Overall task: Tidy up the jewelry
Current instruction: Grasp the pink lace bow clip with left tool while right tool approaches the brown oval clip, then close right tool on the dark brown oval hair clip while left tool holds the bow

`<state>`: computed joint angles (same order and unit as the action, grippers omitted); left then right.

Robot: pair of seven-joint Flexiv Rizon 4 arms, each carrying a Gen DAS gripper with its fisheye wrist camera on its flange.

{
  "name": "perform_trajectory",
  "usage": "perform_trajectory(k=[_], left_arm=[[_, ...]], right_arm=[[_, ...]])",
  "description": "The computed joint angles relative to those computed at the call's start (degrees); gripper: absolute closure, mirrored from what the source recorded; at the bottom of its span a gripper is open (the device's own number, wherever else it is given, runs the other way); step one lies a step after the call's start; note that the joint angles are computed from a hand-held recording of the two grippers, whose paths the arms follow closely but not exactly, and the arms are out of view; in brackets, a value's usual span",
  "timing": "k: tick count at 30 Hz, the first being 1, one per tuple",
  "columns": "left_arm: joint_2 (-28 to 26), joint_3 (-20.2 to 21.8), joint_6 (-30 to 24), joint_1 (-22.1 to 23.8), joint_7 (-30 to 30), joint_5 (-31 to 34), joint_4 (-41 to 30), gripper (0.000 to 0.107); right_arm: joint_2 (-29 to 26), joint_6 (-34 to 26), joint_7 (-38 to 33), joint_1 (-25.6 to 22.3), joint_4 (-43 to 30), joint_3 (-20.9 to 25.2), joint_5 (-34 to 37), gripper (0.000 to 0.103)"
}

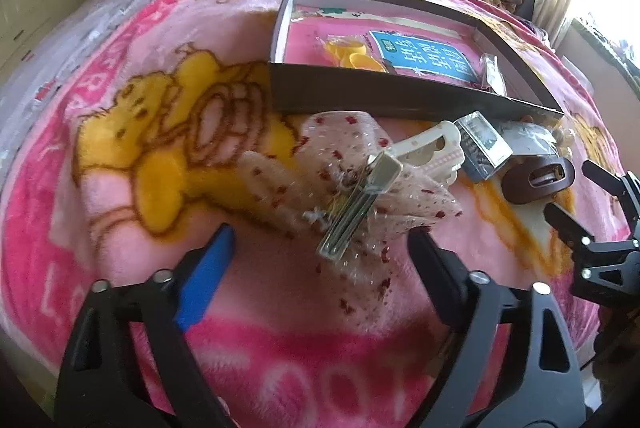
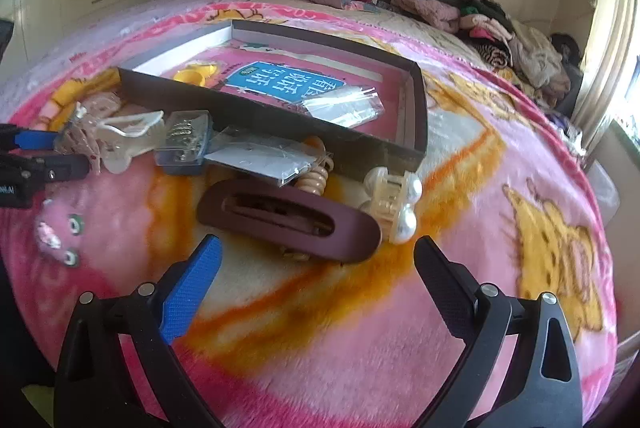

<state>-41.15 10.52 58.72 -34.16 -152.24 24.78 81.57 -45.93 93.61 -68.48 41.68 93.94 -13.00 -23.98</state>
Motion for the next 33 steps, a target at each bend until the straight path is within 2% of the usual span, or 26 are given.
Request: perform_trajectory(k=[5, 7, 10, 13, 20, 23, 33], left_arm=[[-0.3, -0.3, 1.4, 0.8, 0.5, -0.6, 0.0, 0.049], [-0.1, -0.2, 2.3, 1.0, 0.5, -0.8, 0.5, 0.062], [0.1, -0.1, 3.5, 1.2, 0.5, -1.3, 1.2, 0.073], [0.5, -0.1, 4.9, 1.4, 0.5, -1.9, 2.2, 0.079], [1.0, 0.4, 7.2, 1.2, 0.6, -3.0, 3.9, 0.081], [1.2, 0.7, 8.1, 1.1, 0.7, -3.4, 4.5, 0.081], [2.0, 1.3, 9.7, 0.6, 0.8, -4.1, 5.9, 0.081]], right_arm=[[-1.6, 0.7, -0.3, 2.0, -1.2, -3.1, -0.6, 0.010], [-2.2, 1.2, -0.7, 3.0, -1.5, -4.3, -0.7, 0.010], [-2.8, 1.2, -1.8, 3.3, -2.1, -4.5, -0.8, 0.014], [-3.6, 1.8, -2.5, 5.0, -2.5, -6.5, -0.7, 0.020], [-5.0, 4.0, -4.4, 8.3, -2.6, -10.7, 1.7, 0.054], [-4.6, 4.5, -5.8, 7.6, -2.4, -9.5, 2.7, 0.058], [-3.3, 6.4, -9.2, 9.7, -0.5, -9.4, 6.5, 0.056]])
